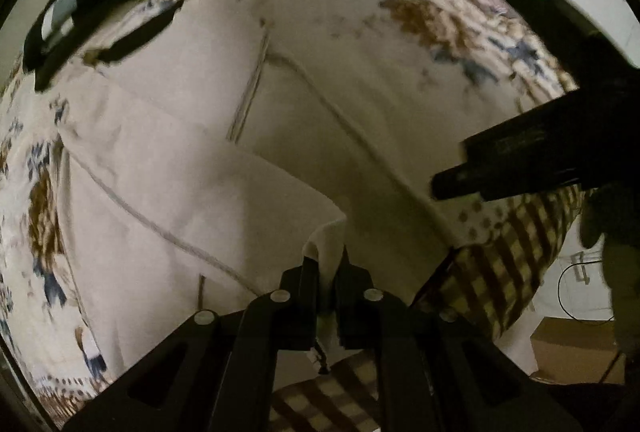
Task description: Fold small clothes
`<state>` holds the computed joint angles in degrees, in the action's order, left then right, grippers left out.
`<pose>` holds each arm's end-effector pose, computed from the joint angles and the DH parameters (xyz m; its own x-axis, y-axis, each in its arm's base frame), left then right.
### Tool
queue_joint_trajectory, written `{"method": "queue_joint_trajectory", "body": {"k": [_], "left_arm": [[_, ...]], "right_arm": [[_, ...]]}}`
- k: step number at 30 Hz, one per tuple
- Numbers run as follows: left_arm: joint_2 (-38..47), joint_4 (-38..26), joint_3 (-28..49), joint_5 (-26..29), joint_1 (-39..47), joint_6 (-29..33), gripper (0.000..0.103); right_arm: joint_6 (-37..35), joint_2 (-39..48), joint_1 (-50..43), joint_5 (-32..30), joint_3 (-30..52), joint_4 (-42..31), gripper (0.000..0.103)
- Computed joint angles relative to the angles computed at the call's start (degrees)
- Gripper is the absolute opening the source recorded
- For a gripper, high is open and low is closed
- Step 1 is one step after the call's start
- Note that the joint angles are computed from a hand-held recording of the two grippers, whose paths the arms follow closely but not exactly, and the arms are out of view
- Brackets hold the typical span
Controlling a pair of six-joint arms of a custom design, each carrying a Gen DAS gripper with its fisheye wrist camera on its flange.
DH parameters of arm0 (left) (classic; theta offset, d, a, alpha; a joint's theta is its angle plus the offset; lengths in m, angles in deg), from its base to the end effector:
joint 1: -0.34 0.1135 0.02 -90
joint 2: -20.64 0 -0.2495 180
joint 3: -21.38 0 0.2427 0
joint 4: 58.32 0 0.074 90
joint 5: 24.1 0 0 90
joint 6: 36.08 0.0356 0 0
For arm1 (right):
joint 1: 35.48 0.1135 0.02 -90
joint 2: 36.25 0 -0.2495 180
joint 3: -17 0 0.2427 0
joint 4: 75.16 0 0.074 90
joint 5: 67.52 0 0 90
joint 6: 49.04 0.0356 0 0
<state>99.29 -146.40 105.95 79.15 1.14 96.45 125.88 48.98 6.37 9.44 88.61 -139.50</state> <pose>0.2272 -0.0050 0.2755 -0.7180 0.6480 -0.2540 0.6826 0.7269 -0.0751 0.1867 0.1780 0.1987 -0.7469 0.6338 0.2013 0.6650 0.7114 0.2273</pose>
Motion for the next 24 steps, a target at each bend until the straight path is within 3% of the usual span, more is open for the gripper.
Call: {"method": "queue_joint_trajectory", "body": {"k": [2,4,6,7,10,14,18,20,22,23,24], "left_arm": [[3.2,0.2,0.9,-0.7,0.7,-1.4,0.011],[6.0,-0.9,3.1,-1.8,3.0,-1.8,0.034],[6.9,-2.1,4.8,-1.6,6.1,-1.7,0.08],[7.8,-3.0,6.8,-1.3,8.9,-1.4,0.081],[12.4,-6.2,13.8,-1.9,19.1,-0.2,0.081],[22.8,-8.1,22.7,-4.5,32.2,-0.2,0.081],[33.6,-9.4,28.2,-9.3,38.9,-0.2,0.08],[38.6,-13.0,31.6,-8.0,41.7,-0.2,0.079],[38.5,-12.6,30.8,-6.8,42.9,0.6,0.079],[37.8,-11.8,29.8,-6.5,43.1,0.8,0.061],[36.7,-10.8,28.6,-6.5,43.3,0.8,0.031]], "right_arm": [[0.5,-1.1,0.4,0.1,-1.1,0.5,0.056],[0.7,-1.6,0.6,-0.1,-1.8,1.5,0.056],[0.3,-2.8,-0.2,-0.5,-2.6,2.5,0.056],[-0.2,-3.1,-0.7,-0.6,-2.7,3.1,0.056],[-2.5,-6.6,-2.2,-1.3,-4.4,3.1,0.056],[-4.4,-4.6,-2.1,-3.2,-4.4,4.7,0.056],[-2.3,-4.1,-1.8,-8.5,-10.7,13.4,0.056],[0.3,-4.5,-1.0,-10.0,-14.0,18.3,0.056],[2.7,-5.3,-0.2,-10.8,-16.5,22.5,0.056],[3.4,-5.6,0.0,-10.8,-17.1,23.6,0.054],[4.6,-6.2,0.3,-10.4,-17.9,25.2,0.049]]}}
